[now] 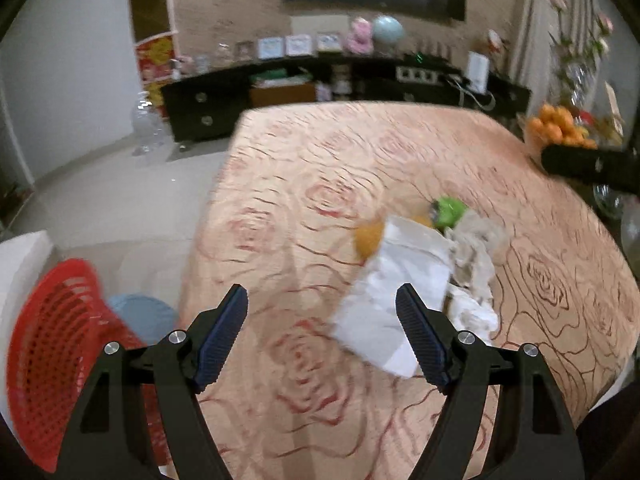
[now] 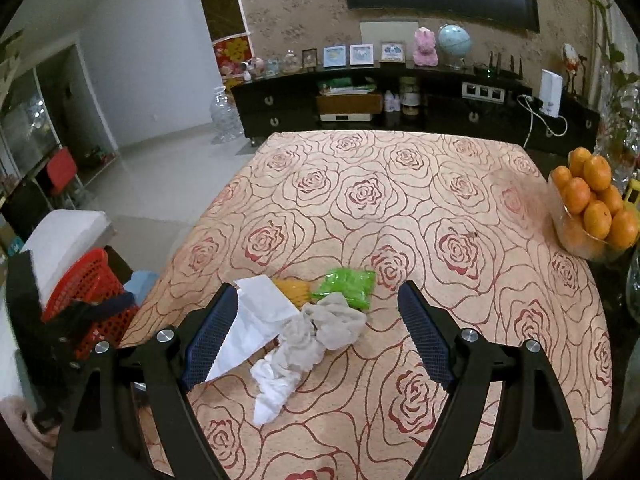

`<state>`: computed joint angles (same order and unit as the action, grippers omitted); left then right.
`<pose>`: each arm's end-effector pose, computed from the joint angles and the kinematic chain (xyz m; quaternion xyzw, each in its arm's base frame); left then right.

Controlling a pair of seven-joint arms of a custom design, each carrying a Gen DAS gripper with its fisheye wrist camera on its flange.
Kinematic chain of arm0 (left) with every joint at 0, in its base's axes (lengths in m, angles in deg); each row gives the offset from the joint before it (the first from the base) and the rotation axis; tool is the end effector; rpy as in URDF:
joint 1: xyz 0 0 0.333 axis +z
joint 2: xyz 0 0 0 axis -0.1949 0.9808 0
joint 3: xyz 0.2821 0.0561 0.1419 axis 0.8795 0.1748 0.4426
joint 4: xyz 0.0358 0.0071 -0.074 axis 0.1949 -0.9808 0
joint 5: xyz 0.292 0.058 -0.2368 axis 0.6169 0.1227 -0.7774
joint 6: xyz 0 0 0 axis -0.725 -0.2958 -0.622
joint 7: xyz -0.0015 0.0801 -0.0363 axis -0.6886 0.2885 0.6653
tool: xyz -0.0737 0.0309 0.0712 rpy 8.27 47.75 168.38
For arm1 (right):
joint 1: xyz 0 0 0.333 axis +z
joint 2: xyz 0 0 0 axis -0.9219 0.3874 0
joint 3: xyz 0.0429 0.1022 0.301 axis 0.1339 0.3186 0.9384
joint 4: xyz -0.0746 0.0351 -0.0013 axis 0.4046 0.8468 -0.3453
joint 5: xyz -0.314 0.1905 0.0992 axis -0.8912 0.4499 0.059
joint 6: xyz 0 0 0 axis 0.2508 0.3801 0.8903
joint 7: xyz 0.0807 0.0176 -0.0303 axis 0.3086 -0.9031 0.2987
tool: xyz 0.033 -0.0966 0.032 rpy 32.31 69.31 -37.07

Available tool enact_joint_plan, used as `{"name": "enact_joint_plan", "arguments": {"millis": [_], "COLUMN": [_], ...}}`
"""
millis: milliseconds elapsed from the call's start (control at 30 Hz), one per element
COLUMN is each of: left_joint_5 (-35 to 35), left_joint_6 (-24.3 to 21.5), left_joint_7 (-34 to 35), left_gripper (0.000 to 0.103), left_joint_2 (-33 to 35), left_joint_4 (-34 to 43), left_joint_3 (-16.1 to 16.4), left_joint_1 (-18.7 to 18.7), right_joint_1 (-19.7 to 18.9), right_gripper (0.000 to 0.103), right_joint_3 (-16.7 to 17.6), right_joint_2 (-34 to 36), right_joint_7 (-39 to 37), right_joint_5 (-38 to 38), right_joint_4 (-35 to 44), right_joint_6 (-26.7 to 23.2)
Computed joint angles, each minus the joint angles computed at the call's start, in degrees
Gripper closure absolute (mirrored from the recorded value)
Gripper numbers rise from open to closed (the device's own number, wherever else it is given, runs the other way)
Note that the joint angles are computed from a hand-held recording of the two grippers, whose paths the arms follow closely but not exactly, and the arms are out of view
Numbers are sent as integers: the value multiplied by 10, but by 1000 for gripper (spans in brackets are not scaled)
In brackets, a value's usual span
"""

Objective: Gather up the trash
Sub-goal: 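Move both tools back toward the table, then grasp the white tissue with the left tool while the right tool grasps the white cloth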

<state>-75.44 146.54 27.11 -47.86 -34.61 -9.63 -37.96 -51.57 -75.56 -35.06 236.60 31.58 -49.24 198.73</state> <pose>0.5230 -0.3828 0.4424 -0.3809 0.8454 -0.3297 0.1777 0.4214 0.2460 0.4918 -0.5146 0.7584 -0.2703 0.2949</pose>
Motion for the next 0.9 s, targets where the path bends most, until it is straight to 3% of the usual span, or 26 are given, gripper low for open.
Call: {"name": "enact_joint_plan", "arguments": {"millis": [100,267,333,400,433,500,600,833,900], "left_joint_5": [17,-1,0,-16,-21,-20,-16,-91,-99], "left_joint_6": [-30,-66,-77,-101,-99,-93,-73,-22,-8], "left_joint_7": [0,29,31,46,50,52,41,71,69], "left_gripper": [29,30,39,61,62,79,89,93,93], "left_joint_2": [26,50,57,62,62,58,45,8,-1], "left_joint_4": [27,50,57,67,65,60,44,10,3], "left_joint_3": [5,-18,-16,-27,-29,-26,-17,-47,-42], "left_joint_1": [-17,-10,-14,-5,-3,-5,-9,39,40], "right_joint_1": [-3,-9,-10,-12,-13,-13,-14,-14,-12], "right_gripper": [23,24,24,24,24,24,24,24,24], "right_joint_3": [-5,-10,-11,-12,-11,-11,-10,-22,-25], "right_joint_2": [1,1,2,2,2,2,4,23,33], "right_joint_7": [1,-1,-3,-6,-6,-8,-9,-18,-27], "right_joint_5": [4,10,15,17,18,19,22,44,54], "right_joint_4": [-7,-17,-18,-19,-19,-19,-19,-24,-23], "right_joint_6": [10,24,27,30,31,30,27,51,60]}}
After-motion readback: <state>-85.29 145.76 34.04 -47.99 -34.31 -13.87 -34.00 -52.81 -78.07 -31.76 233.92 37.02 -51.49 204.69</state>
